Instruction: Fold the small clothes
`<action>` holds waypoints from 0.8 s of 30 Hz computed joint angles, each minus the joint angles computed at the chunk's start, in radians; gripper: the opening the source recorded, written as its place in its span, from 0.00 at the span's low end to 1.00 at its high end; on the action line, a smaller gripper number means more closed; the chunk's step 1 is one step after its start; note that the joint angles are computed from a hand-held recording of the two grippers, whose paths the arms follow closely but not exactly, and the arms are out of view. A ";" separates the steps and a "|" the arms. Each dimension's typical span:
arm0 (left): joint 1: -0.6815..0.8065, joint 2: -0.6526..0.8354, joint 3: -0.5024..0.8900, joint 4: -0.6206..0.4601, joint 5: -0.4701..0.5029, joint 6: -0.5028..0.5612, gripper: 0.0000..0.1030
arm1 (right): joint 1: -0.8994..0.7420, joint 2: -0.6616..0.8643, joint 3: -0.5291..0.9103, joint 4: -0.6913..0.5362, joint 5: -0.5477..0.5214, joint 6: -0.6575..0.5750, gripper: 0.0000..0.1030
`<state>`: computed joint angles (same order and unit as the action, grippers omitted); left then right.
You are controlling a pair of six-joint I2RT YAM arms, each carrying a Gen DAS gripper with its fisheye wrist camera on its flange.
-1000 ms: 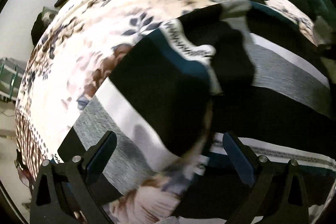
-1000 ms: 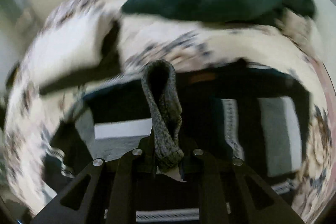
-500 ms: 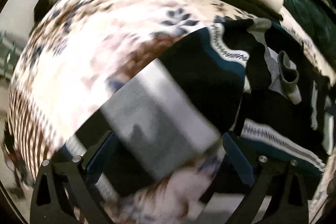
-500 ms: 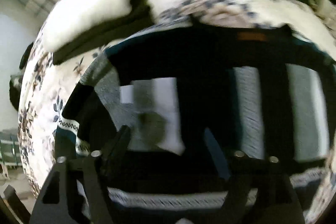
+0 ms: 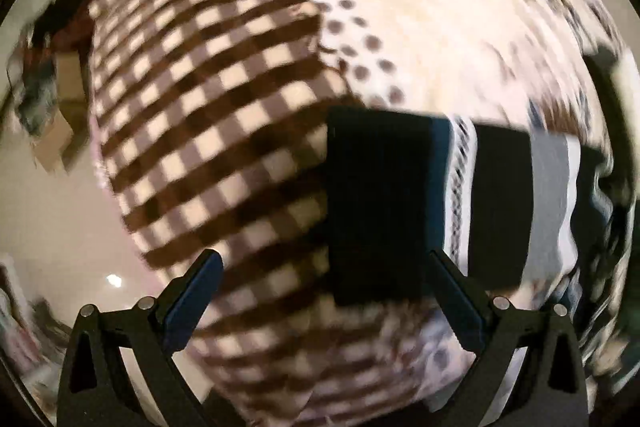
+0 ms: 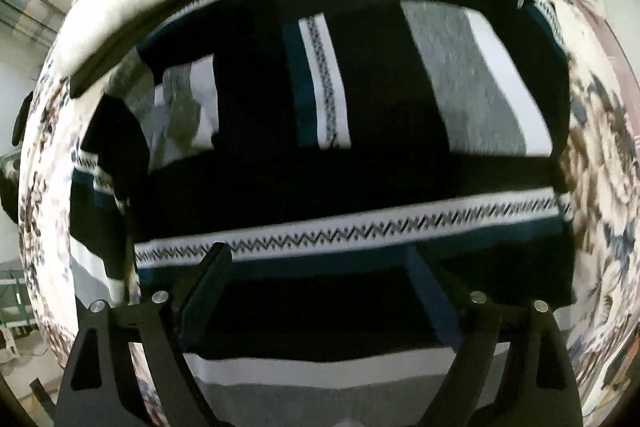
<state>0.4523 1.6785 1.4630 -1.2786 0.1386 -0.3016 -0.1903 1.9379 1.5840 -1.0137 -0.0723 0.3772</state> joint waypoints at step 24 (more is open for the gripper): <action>0.249 0.041 -0.048 0.304 0.440 -0.196 0.54 | -0.072 -0.081 -0.117 0.027 -0.035 -0.112 0.88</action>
